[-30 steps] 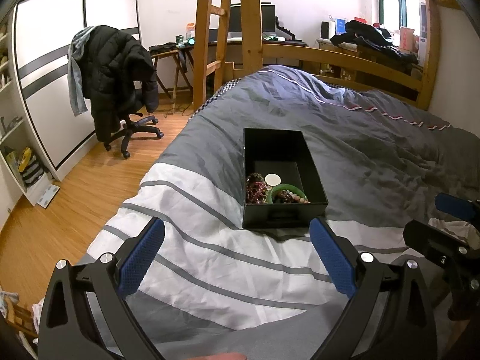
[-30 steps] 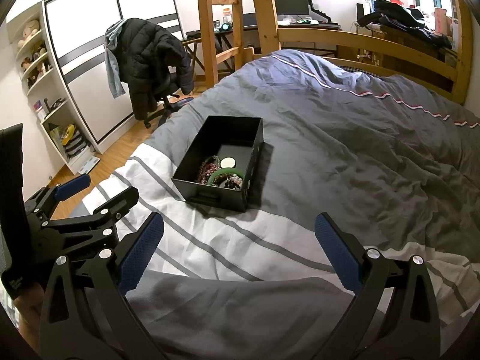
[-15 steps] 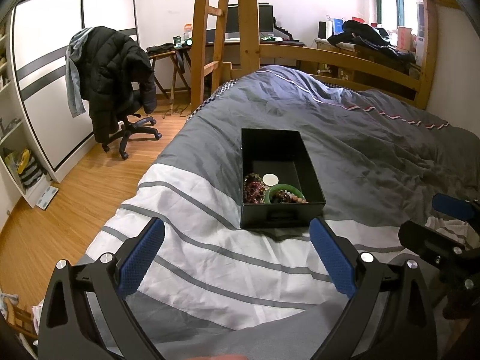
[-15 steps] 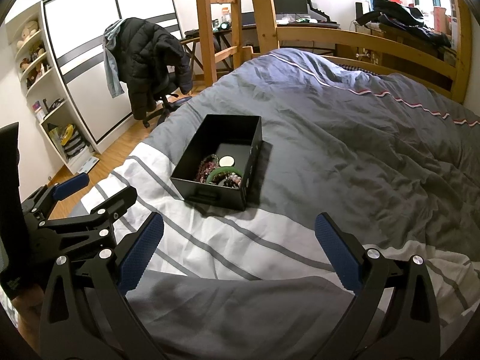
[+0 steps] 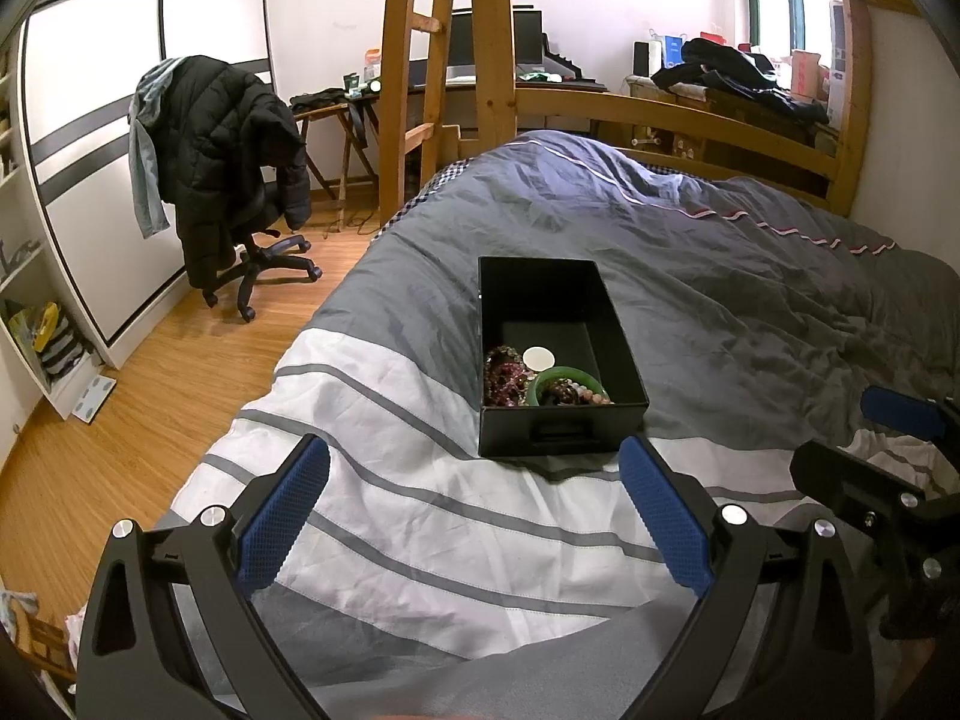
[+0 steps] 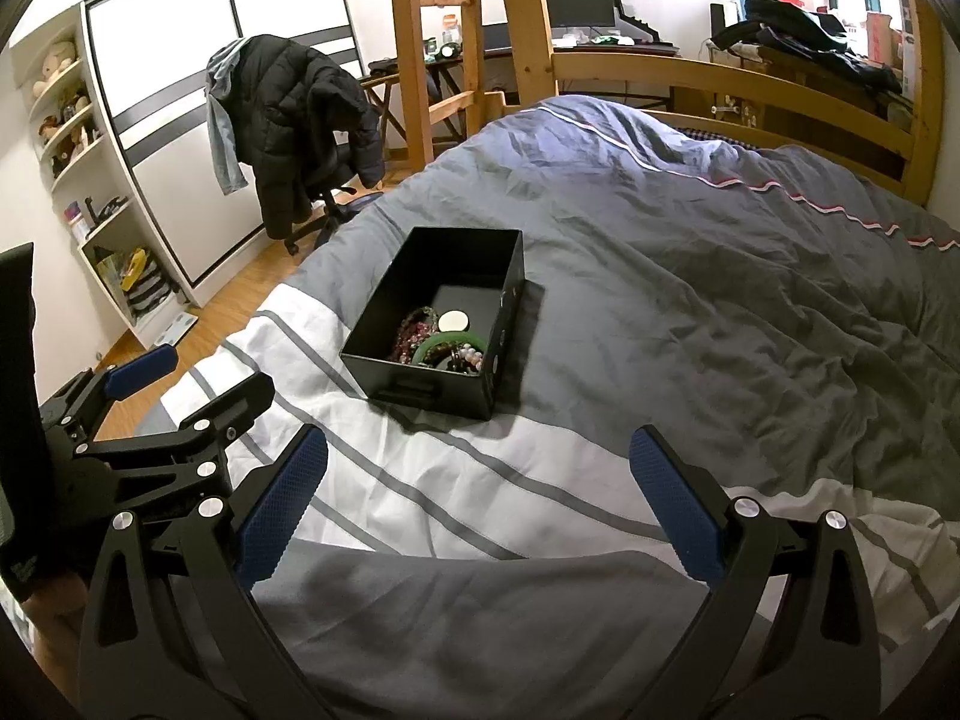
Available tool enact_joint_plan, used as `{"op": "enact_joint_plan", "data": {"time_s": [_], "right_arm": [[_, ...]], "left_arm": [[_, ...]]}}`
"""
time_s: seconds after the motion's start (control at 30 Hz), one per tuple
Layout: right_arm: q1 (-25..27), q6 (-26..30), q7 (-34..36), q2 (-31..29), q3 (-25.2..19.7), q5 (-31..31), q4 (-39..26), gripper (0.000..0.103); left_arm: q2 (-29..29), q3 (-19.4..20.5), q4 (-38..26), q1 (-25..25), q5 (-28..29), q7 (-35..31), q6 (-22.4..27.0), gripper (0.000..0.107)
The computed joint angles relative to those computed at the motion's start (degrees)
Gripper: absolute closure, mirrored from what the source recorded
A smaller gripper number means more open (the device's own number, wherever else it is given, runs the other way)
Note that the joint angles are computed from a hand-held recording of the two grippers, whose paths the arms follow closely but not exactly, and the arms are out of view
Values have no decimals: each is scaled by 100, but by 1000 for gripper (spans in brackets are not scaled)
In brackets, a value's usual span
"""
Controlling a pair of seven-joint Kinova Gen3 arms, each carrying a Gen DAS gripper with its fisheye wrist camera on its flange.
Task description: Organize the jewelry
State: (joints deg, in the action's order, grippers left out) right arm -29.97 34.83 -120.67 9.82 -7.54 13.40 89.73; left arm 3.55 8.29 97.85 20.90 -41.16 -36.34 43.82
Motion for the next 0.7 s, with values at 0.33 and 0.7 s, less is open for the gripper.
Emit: {"op": "enact_joint_plan", "data": {"time_s": [0.33,0.7], "right_arm": [[4,-10,7,-2,1,-13,4,4],[-25,-41,-116,5,23,49,43,4]], "left_arm": [[7,1,-2,11,-25,34,20,12],[-37,10,45,-14,-49,59,-25,12]]}}
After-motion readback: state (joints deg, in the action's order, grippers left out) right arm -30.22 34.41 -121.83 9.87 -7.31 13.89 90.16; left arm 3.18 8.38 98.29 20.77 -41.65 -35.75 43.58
